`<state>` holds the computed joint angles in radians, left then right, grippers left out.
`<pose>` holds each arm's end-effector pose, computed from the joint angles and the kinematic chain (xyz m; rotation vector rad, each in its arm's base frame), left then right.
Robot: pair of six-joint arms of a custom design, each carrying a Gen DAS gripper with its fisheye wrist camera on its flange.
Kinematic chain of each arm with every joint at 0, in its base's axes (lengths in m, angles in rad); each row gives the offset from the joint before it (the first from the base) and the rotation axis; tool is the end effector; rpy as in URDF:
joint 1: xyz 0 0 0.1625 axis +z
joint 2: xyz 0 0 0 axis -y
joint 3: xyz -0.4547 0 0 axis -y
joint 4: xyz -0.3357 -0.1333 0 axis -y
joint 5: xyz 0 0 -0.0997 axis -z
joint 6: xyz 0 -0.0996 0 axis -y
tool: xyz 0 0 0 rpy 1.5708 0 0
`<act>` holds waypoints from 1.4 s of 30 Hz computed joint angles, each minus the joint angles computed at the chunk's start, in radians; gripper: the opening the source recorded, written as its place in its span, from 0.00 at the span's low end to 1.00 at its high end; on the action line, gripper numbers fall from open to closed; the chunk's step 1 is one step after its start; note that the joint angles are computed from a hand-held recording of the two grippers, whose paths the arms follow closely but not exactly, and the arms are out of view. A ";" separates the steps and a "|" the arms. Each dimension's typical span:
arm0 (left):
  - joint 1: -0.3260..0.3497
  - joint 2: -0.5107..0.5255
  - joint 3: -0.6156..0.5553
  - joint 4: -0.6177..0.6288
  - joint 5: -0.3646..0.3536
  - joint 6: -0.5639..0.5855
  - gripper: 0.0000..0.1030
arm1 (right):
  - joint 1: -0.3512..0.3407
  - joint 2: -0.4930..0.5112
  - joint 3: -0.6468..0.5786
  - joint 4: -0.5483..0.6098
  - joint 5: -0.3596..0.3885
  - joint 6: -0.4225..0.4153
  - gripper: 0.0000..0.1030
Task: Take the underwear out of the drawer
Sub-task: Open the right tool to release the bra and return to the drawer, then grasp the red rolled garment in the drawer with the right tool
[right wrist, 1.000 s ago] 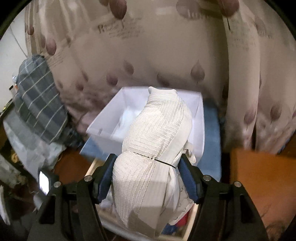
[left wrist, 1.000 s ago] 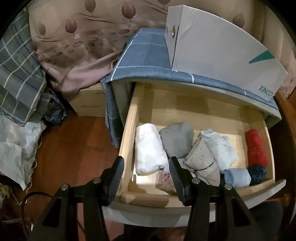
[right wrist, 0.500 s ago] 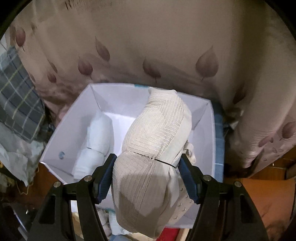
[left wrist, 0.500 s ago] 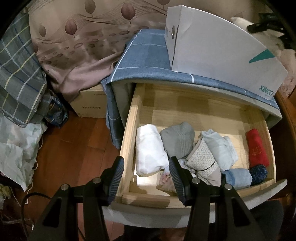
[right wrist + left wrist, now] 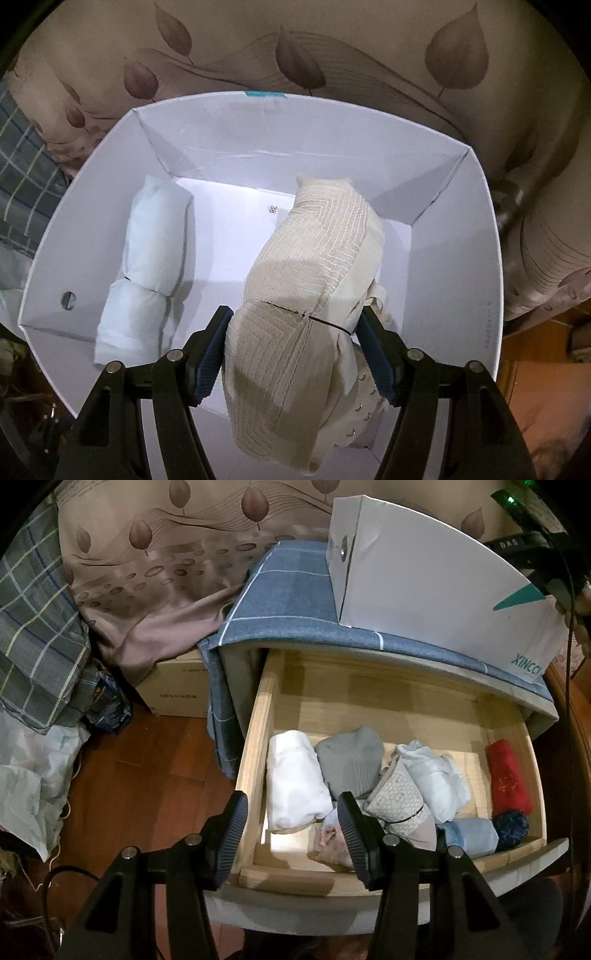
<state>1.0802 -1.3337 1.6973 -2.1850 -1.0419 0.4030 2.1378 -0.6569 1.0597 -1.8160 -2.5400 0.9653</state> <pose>-0.0918 -0.5614 0.4265 1.0444 2.3852 -0.3583 0.4506 -0.6123 0.2373 -0.3533 -2.2234 0.6931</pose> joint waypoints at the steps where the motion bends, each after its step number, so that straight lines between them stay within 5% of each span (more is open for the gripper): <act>1: 0.000 0.001 -0.001 0.001 0.001 -0.001 0.50 | 0.000 -0.002 0.002 -0.016 0.003 -0.009 0.63; 10: -0.002 0.004 0.002 0.005 0.008 -0.009 0.50 | 0.015 0.006 -0.039 0.070 -0.019 0.044 0.64; 18: -0.006 0.003 0.007 0.012 0.020 -0.005 0.50 | 0.111 -0.027 -0.012 0.022 -0.039 0.028 0.64; 28: -0.005 0.011 -0.007 0.047 0.028 -0.030 0.50 | 0.205 -0.107 0.207 -0.048 0.092 0.150 0.64; 35: -0.002 0.013 -0.014 0.059 0.030 -0.037 0.50 | 0.172 -0.127 0.392 -0.074 0.200 0.284 0.62; 42: 0.001 0.016 -0.021 0.069 0.029 -0.039 0.50 | 0.104 -0.121 0.499 -0.127 0.259 0.342 0.48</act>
